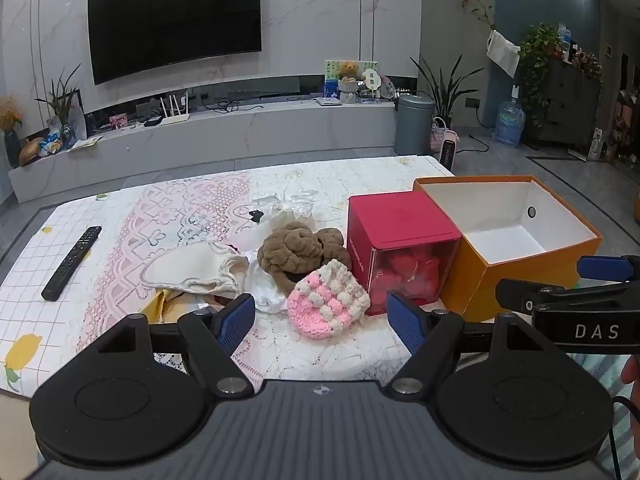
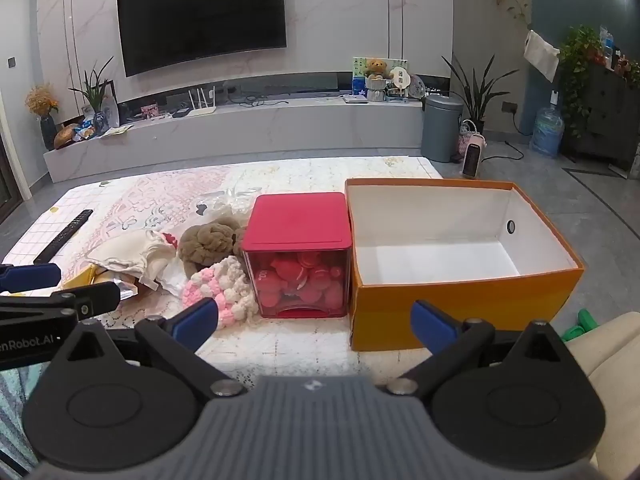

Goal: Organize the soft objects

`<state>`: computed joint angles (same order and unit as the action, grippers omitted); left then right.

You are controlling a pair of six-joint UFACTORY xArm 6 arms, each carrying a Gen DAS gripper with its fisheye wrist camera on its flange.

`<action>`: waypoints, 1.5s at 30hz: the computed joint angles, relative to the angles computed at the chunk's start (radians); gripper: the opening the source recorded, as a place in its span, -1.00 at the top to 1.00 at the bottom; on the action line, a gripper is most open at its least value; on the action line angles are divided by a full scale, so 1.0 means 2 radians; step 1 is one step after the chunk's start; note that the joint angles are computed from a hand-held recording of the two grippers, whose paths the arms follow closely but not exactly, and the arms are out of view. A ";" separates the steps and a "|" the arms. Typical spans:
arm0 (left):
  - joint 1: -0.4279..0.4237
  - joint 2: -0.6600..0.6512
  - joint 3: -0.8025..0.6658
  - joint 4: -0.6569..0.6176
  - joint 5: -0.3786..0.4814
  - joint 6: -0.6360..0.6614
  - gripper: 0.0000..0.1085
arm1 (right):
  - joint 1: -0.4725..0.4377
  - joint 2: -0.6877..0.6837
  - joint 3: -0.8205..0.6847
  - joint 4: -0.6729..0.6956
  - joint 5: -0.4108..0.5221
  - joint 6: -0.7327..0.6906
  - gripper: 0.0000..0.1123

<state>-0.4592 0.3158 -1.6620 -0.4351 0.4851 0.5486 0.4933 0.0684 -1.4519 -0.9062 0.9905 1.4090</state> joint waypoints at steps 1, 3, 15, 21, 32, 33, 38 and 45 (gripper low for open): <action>0.000 0.001 -0.001 -0.001 0.000 0.002 -0.63 | 0.000 0.000 0.000 0.003 0.000 0.000 -0.79; 0.001 0.002 -0.003 -0.001 0.000 0.003 -0.63 | 0.000 0.000 -0.001 0.005 -0.001 -0.002 -0.79; 0.000 -0.008 0.014 0.005 -0.011 -0.001 -0.63 | 0.005 -0.002 0.005 0.005 0.000 0.002 -0.79; 0.001 -0.007 0.012 0.004 -0.007 -0.003 -0.63 | -0.001 0.002 0.000 0.014 -0.006 -0.005 -0.79; 0.003 -0.012 0.018 0.001 -0.002 -0.004 -0.63 | 0.000 0.004 0.000 0.020 -0.010 -0.011 -0.79; 0.003 -0.013 0.019 0.000 -0.003 -0.003 -0.63 | 0.000 0.004 -0.001 0.020 -0.010 -0.012 -0.79; 0.003 -0.012 0.018 0.002 -0.002 -0.005 -0.63 | 0.000 0.005 -0.002 0.022 -0.011 -0.016 -0.79; 0.003 -0.013 0.017 0.002 -0.001 -0.006 -0.63 | 0.001 0.006 -0.001 0.024 -0.012 -0.017 -0.79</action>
